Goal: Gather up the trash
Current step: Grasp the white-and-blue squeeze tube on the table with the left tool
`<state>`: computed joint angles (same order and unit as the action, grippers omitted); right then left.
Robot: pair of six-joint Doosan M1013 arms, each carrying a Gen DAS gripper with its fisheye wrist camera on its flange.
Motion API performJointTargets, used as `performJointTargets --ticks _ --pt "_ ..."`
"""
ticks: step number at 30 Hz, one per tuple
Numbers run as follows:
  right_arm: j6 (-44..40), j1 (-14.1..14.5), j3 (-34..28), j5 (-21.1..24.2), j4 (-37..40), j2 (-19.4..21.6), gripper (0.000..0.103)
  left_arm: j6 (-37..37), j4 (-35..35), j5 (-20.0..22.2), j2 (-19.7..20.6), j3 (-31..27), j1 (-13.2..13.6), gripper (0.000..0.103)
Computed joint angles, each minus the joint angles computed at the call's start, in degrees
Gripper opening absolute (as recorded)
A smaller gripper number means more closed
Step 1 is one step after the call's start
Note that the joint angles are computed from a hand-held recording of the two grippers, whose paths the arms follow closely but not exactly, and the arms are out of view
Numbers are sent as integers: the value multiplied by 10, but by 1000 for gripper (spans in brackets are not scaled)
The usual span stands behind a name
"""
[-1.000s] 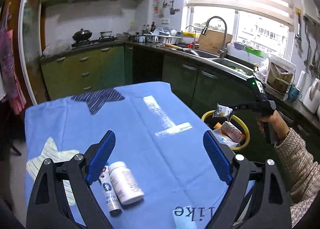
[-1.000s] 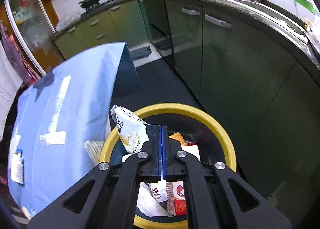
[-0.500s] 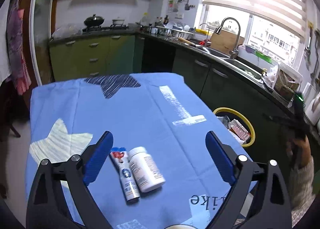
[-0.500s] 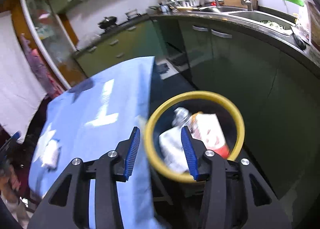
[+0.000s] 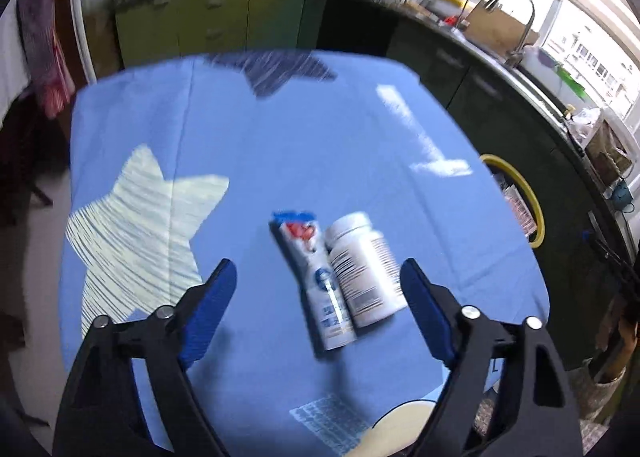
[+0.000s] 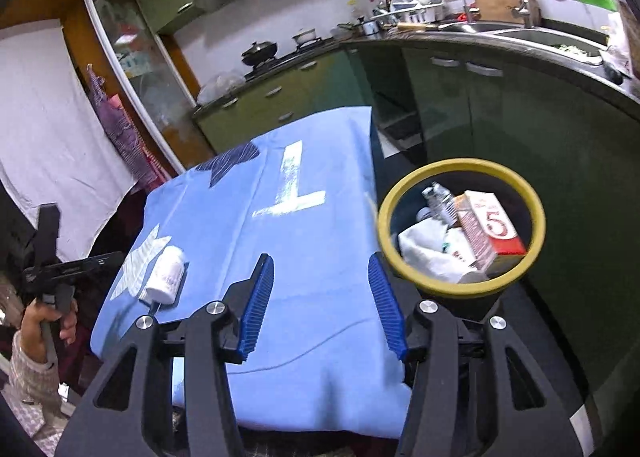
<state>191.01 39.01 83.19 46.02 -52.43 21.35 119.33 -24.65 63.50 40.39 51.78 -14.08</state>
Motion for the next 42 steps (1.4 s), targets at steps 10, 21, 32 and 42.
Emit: performJointTargets --ticks 10,21,32,42 --pt "-13 -8 2 -15 23 2 50 -41 58 89 50 -72 -12 66" --pt "-62 -17 -11 -33 66 11 50 -55 101 126 74 -109 -24 58" --pt "-191 -15 -81 -24 128 46 52 -47 122 156 92 -135 -25 33" --pt "-341 -11 -191 8 199 105 55 -19 93 113 76 -102 0 21"
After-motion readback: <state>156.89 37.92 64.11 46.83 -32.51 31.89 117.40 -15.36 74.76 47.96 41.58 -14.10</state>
